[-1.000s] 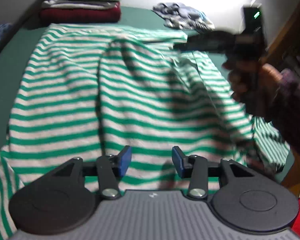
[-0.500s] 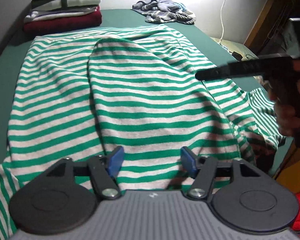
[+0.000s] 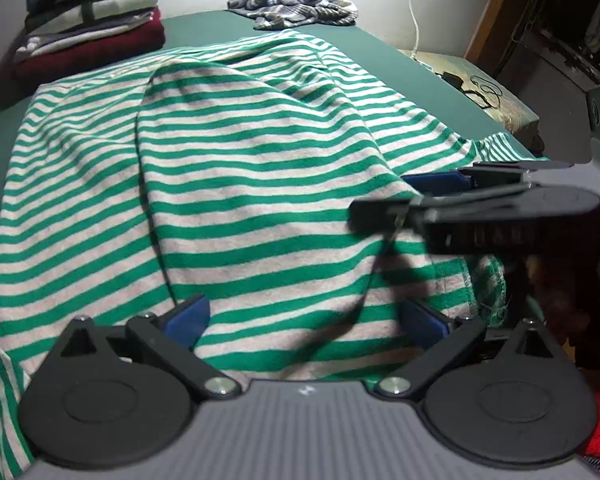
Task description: Fold clothes
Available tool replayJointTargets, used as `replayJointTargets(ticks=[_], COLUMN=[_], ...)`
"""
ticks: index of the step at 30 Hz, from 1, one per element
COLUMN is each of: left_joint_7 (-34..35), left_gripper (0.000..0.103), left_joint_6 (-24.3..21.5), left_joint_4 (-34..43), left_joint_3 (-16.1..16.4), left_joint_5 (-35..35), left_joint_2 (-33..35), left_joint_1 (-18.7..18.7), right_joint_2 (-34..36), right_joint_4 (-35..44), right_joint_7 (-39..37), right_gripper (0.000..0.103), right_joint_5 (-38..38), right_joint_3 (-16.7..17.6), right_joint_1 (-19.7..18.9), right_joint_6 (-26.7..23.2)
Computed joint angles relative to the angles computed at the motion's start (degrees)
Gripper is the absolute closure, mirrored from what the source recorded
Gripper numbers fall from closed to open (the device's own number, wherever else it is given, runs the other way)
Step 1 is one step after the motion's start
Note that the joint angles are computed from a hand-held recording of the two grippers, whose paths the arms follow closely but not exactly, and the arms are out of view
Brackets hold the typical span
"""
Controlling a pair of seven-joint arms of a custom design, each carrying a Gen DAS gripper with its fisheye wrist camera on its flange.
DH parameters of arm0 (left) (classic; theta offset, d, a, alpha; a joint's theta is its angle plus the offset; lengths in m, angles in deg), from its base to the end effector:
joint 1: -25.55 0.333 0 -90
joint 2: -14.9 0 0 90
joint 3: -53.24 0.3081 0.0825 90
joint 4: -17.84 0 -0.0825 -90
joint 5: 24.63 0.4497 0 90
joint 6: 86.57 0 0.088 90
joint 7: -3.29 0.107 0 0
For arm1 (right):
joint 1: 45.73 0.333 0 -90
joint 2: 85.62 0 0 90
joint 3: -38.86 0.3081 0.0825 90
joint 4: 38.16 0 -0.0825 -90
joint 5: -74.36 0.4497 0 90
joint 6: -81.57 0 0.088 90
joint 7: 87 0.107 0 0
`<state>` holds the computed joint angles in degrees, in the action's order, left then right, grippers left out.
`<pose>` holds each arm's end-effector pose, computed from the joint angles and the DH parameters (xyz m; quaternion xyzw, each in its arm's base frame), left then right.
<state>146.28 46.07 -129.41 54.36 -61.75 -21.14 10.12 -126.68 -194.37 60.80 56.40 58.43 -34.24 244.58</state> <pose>0.4399 -0.1241 0.4811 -0.3474 0.8790 -0.3243 0.0381 0.3755 0.2414 0.4740 -0.5780 0.6983 -0.2187 0.3613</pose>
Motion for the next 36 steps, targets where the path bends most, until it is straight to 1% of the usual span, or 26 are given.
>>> replayJointTargets(ticks=[1,2,5,7,8,9,10,11,12,14,16,17,18,19,20,23,25,26,27,28,30,31,33,34,35,36], left_joint_7=[0.1,-0.9,-3.3,-4.7,-5.4,-6.2,-7.3,-9.0,-10.7,-13.4,-14.0,-13.8,-13.4,-13.2,-13.2,-15.8,-17.9,-19.1,-20.4,-21.1,-21.7,-21.9,-21.4,-20.8,-20.4,-20.4], left_gripper=[0.002,0.002,0.002,0.002,0.002,0.010,0.022,0.047,0.056,0.054,0.041,0.027,0.016,0.012,0.011,0.012,0.026,0.040,0.055,0.058,0.057,0.055,0.045,0.041,0.035,0.034], left_joint_6=[-0.3,0.6,1.9,2.8,3.5,4.1,4.5,3.9,3.3,3.3,3.7,4.2,4.9,5.7,6.4,6.5,6.0,5.6,5.4,5.5,5.7,5.3,5.0,4.9,4.4,4.0], left_joint_4=[0.1,-0.2,-1.0,-1.6,-2.0,-2.2,-2.2,-1.7,-1.3,-1.3,-1.9,-2.5,-3.2,-3.9,-4.6,-4.8,-4.6,-4.2,-3.7,-3.7,-3.5,-3.2,-2.7,-2.6,-2.4,-2.2], left_joint_3=[0.3,-0.2,-0.7,-1.1,-1.3,-1.5,-1.9,-2.4,-2.9,-3.6,-3.6,-3.6,-3.7,-3.8,-4.0,-5.6,-5.9,-5.7,-5.6,-5.3,-4.5,-4.6,-4.5,-4.3,-4.2,-4.4], left_joint_5=[-0.3,-0.5,-0.7,-0.7,-0.7,-0.6,-0.3,0.6,1.3,1.7,1.7,1.7,1.7,1.8,2.1,4.9,6.0,6.1,6.1,5.7,4.5,4.7,4.7,4.3,4.3,4.7], left_joint_2=[-0.1,-0.7,-2.7,-4.1,-4.8,-5.2,-5.4,-5.0,-4.6,-4.4,-5.3,-6.1,-7.1,-8.1,-9.0,-9.0,-8.1,-7.1,-6.0,-5.7,-5.3,-4.8,-3.9,-3.7,-3.6,-3.8], left_joint_1=[-0.1,0.3,0.1,-0.5,-0.9,-1.3,-1.8,-1.9,-2.1,-3.0,-4.6,-5.4,-6.3,-7.1,-7.8,-8.4,-8.9,-9.1,-9.0,-9.3,-10.1,-10.2,-10.6,-10.9,-10.9,-10.6], right_joint_2=[-1.0,-2.1,-4.3,-3.8,-2.8,-1.4,0.4,2.5,4.6,8.8,12.8,14.7,16.4,17.9,19.2,22.5,23.7,24.0,24.1,24.2,24.6,25.1,26.0,26.3,26.5,25.7], right_joint_4=[-0.5,-1.1,-2.8,-1.8,-0.7,0.3,1.1,2.2,3.6,6.7,9.7,11.3,12.8,14.2,15.4,18.5,19.8,20.1,20.2,20.2,19.9,20.3,21.3,21.4,21.4,20.7], right_joint_7=[0.5,1.3,0.7,-1.3,-3.0,-5.2,-8.3,-11.8,-14.5,-19.5,-24.9,-27.3,-30.4,-33.4,-35.4,-39.1,-44.6,-47.2,-48.2,-48.8,-48.9,-49.6,-55.1,-56.4,-57.7,-59.9], right_gripper=[0.055,0.064,0.064,0.066,0.075,0.081,0.090,0.092,0.092,0.088,0.082,0.079,0.077,0.076,0.075,0.076,0.100,0.100,0.100,0.100,0.100,0.100,0.100,0.095,0.096,0.092], right_joint_5=[0.7,1.6,5.2,5.7,5.6,6.0,7.3,9.1,10.7,14.5,19.2,21.6,24.3,26.6,27.9,30.8,36.7,39.6,40.9,41.7,41.6,41.6,46.3,47.7,49.0,51.6], right_joint_3=[-1.0,-2.0,-7.1,-8.5,-9.2,-10.9,-13.8,-17.3,-19.8,-24.5,-29.4,-31.4,-33.7,-35.5,-36.0,-35.6,-37.7,-38.6,-38.3,-37.7,-35.2,-34.6,-36.6,-36.6,-36.5,-36.9], right_joint_1=[-0.1,-0.4,-0.7,-3.2,-4.2,-4.4,-3.3,-1.6,-0.4,2.6,6.9,8.9,11.4,13.6,14.4,14.3,16.9,17.9,17.7,17.0,14.3,13.5,15.4,15.3,15.2,15.7], right_joint_6=[0.2,0.8,2.4,1.5,0.8,0.9,2.3,3.7,4.0,4.9,5.7,5.7,5.7,5.7,5.3,3.4,3.5,4.4,5.9,7.6,10.3,9.9,6.6,5.8,4.9,5.5])
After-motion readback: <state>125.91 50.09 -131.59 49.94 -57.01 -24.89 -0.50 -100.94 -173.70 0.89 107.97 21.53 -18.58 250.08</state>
